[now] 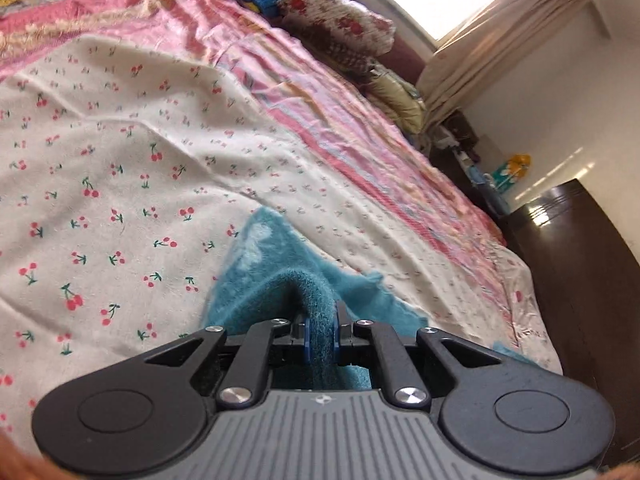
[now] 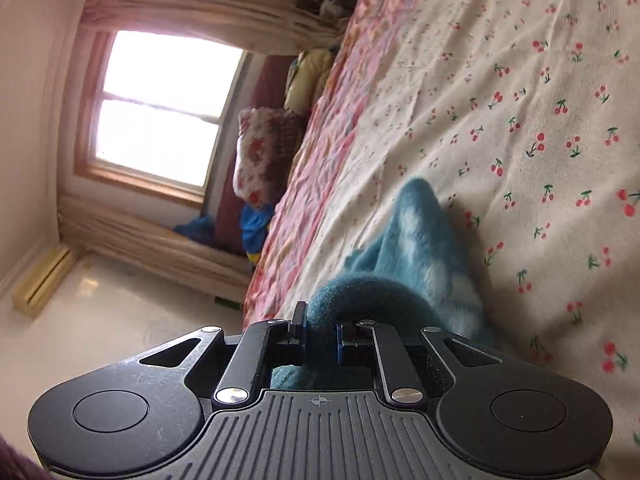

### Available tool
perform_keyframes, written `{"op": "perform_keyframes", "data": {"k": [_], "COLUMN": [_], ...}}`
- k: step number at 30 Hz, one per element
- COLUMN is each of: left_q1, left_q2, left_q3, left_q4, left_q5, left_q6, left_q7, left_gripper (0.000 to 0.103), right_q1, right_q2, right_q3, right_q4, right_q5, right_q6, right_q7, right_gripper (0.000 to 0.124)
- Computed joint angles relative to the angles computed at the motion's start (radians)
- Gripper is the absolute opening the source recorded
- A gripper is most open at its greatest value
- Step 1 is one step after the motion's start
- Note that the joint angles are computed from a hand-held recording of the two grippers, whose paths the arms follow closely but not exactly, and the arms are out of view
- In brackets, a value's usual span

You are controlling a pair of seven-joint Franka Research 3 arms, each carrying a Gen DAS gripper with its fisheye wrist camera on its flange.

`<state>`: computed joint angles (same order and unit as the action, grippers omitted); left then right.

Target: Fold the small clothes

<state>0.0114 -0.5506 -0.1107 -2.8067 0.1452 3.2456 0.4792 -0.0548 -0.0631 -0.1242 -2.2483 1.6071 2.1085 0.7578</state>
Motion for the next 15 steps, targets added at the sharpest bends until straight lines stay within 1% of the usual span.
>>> {"op": "perform_keyframes", "data": {"k": [3, 5, 7, 9, 12, 15], "left_q1": [0.018, 0.044, 0.074, 0.087, 0.120, 0.151], "left_q2": [0.028, 0.037, 0.040, 0.047, 0.053, 0.059], "left_q3": [-0.012, -0.038, -0.070, -0.082, -0.115, -0.145], "left_q4": [0.012, 0.017, 0.021, 0.029, 0.046, 0.055], "left_q5": [0.004, 0.004, 0.002, 0.004, 0.019, 0.030], "left_q6": [-0.002, -0.002, -0.005, -0.012, -0.039, -0.043], "left_q7": [0.000, -0.010, -0.030, -0.043, -0.061, -0.094], "left_gripper": [0.016, 0.016, 0.016, 0.016, 0.016, 0.016], "right_q1": [0.006, 0.005, 0.004, 0.006, 0.001, -0.006], "right_q2": [0.041, 0.067, 0.072, 0.068, 0.077, 0.088], "right_q3": [0.011, 0.017, 0.024, 0.030, 0.028, 0.028], "right_q4": [0.019, 0.038, 0.046, 0.045, 0.048, 0.053], "right_q5": [0.023, 0.040, 0.052, 0.043, 0.038, 0.042], "right_q6": [0.014, 0.006, 0.014, 0.030, 0.015, 0.001], "right_q7": [-0.011, -0.007, -0.039, -0.066, -0.058, -0.050], "right_gripper": [0.013, 0.013, 0.013, 0.013, 0.013, 0.013]}}
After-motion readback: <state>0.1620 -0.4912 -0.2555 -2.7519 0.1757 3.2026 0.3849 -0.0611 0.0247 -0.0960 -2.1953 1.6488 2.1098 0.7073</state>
